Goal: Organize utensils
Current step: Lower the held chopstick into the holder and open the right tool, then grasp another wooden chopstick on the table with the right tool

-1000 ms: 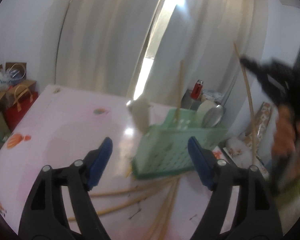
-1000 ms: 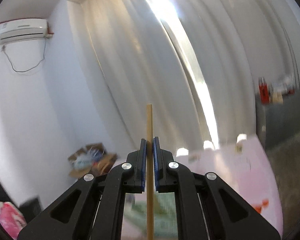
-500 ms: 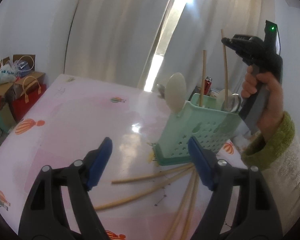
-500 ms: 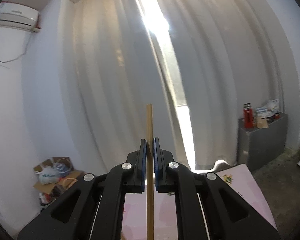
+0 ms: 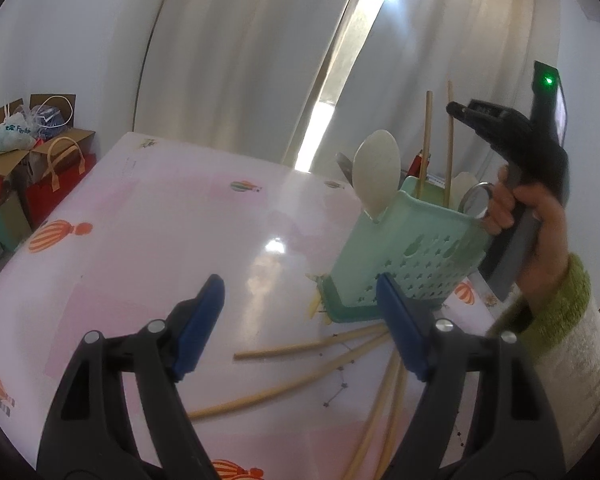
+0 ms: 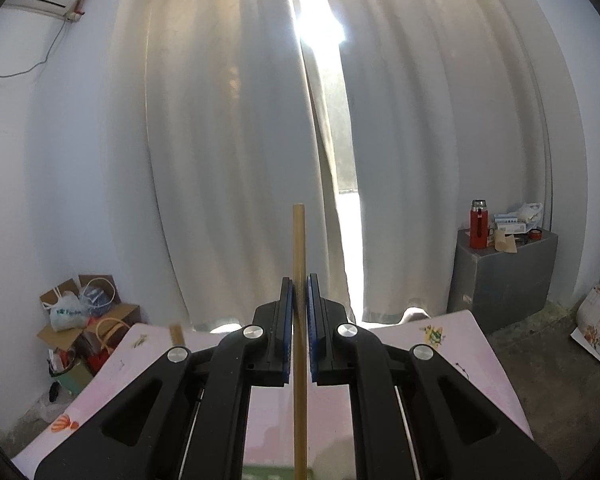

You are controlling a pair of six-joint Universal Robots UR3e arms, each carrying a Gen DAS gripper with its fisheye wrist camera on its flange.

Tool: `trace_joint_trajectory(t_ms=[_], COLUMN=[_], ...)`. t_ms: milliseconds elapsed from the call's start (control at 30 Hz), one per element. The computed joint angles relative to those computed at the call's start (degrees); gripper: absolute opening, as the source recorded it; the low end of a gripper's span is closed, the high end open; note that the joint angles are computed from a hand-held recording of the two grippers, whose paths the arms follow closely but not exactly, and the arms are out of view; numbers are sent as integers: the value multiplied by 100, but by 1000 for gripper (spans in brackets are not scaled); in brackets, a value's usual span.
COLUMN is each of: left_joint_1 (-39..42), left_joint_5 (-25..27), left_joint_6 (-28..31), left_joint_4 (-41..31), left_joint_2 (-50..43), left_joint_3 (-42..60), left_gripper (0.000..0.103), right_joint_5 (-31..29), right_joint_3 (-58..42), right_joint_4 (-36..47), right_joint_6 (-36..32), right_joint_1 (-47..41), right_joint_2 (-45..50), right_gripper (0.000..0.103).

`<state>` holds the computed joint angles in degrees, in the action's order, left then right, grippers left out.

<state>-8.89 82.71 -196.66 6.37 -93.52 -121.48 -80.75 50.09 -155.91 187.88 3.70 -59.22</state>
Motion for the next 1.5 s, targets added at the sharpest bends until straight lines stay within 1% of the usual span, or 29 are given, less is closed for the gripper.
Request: trace_joint_trajectory(t_ms=[100,133,200,233,267,300,367,433,467,533,633,667,733,767,833,933,1033,1100,1233,1267,1367,1500], left_joint_1=[0,-9,-35,-56,-75,-101,-167,-234,-259,-334,-465,-543,-673,-721,-837,-868,-809,-796,-884,-883,-880,-909], left_joint_5=[-2,17,75,115,155,205,321,443,492,614,823,950,1162,1245,1448,1551,1532,1560,1715,1715,1666,1654], left_joint_6=[-30,-35,-39,-39,-40,-42,-61,-78,-88,-136,-200,-232,-250,-235,-201,-195,-249,-252,-271,-259,-239,-213], left_joint_4=[-100,-134,-217,-258,-295,-356,-489,-582,-604,-682,-901,-1012,-1309,-1459,-1818,-2186,-2335,-2355,-2348,-2352,-2369,-2344], left_joint_2=[66,91,158,200,241,298,421,532,592,733,868,898,894,881,840,870,1015,1137,1286,1318,1353,1304], left_joint_3=[-27,-37,-68,-90,-117,-150,-218,-285,-336,-441,-485,-484,-400,-351,-258,-298,-503,-644,-816,-864,-924,-899], left_gripper=[74,74,74,74,74,74,75,77,77,79,81,81,83,83,83,83,83,83,83,83,83,83], right_joint_5=[314,521,897,936,1023,1065,1244,1389,1570,1883,2636,2914,3131,3115,2988,2828,2356,2170,1793,1601,1331,972], right_joint_3=[772,1184,1713,1912,2269,2522,3176,3686,4006,4421,5109,5337,5529,5648,5835,5979,5997,5955,5682,5622,5491,5233], right_joint_4=[-110,-164,34,102,218,229,159,157,288,503,1374,2021,2891,3584,4299,4997,4732,4412,3754,3544,3170,2959], right_joint_6=[-61,-98,-381,-502,-734,-838,-1003,-1070,-1082,-1076,-1279,-1493,-1837,-2108,-2321,-2426,-2048,-1744,-1246,-1104,-794,-534], right_joint_1=[-137,-223,-367,-387,-446,-472,-645,-828,-1027,-1348,-2072,-2364,-2654,-2748,-2777,-2484,-1751,-1281,-614,-436,-153,147], right_joint_2=[-519,-794,-1214,-1374,-1677,-1869,-2415,-2908,-3296,-3782,-4741,-5140,-5497,-5747,-5988,-5992,-5616,-5274,-4596,-4390,-4050,-3719], right_gripper=[7,7,8,10,19,30,40,44,46,47,50,50,50,50,50,50,50,46,41,38,36,30])
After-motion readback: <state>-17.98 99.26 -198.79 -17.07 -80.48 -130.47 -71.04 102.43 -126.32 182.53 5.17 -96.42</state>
